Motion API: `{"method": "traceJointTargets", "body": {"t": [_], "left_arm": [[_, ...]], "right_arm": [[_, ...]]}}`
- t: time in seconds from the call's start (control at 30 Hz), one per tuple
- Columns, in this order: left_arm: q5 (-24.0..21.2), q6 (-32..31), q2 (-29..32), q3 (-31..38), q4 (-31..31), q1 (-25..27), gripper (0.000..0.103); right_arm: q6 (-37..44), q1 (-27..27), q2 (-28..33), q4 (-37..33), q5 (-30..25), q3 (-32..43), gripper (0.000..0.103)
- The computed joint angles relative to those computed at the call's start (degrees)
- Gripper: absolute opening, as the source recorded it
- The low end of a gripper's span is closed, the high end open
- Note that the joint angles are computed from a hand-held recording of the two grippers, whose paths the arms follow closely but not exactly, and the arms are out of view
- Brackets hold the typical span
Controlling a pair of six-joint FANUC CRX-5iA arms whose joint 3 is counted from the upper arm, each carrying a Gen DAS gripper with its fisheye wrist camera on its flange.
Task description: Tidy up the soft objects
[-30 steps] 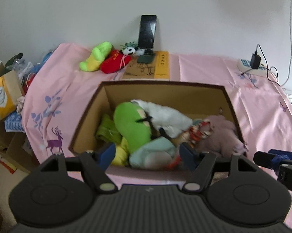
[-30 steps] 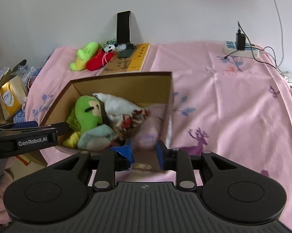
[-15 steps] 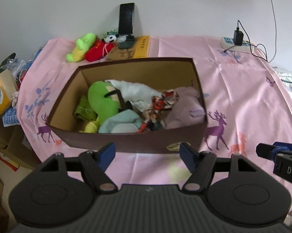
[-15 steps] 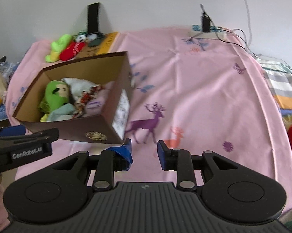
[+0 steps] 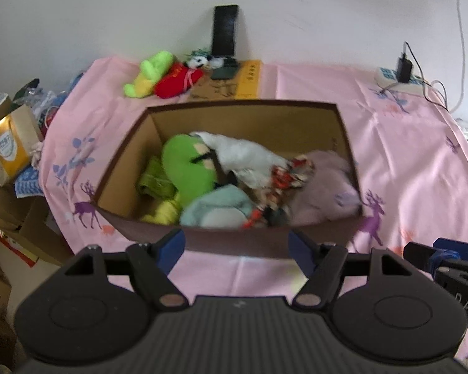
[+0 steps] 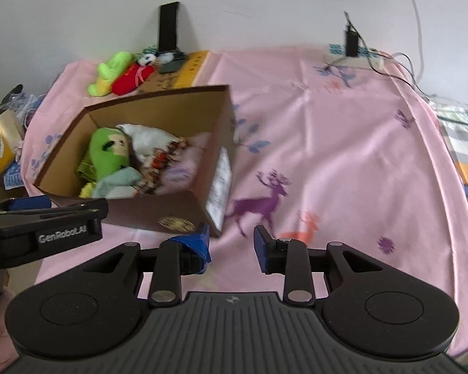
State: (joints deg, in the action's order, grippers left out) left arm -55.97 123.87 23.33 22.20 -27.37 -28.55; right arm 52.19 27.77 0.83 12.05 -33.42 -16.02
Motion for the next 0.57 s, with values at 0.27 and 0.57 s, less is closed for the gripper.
{"method": "traceJointTargets", "body": {"t": [0.27, 0.57], "left_arm": [[6.8, -4.9, -2.7, -4.2, 5.6, 7.3, 0.068], [9.9, -15.9, -1.6, -4.4, 12.6, 13.2, 0.065]], "right_arm": [[-3.5, 3.5, 5.7, 3.8, 0.1, 6.5, 0.015], [-9.5, 6.4, 13.2, 6.7, -3.5, 15.3, 0.016]]}}
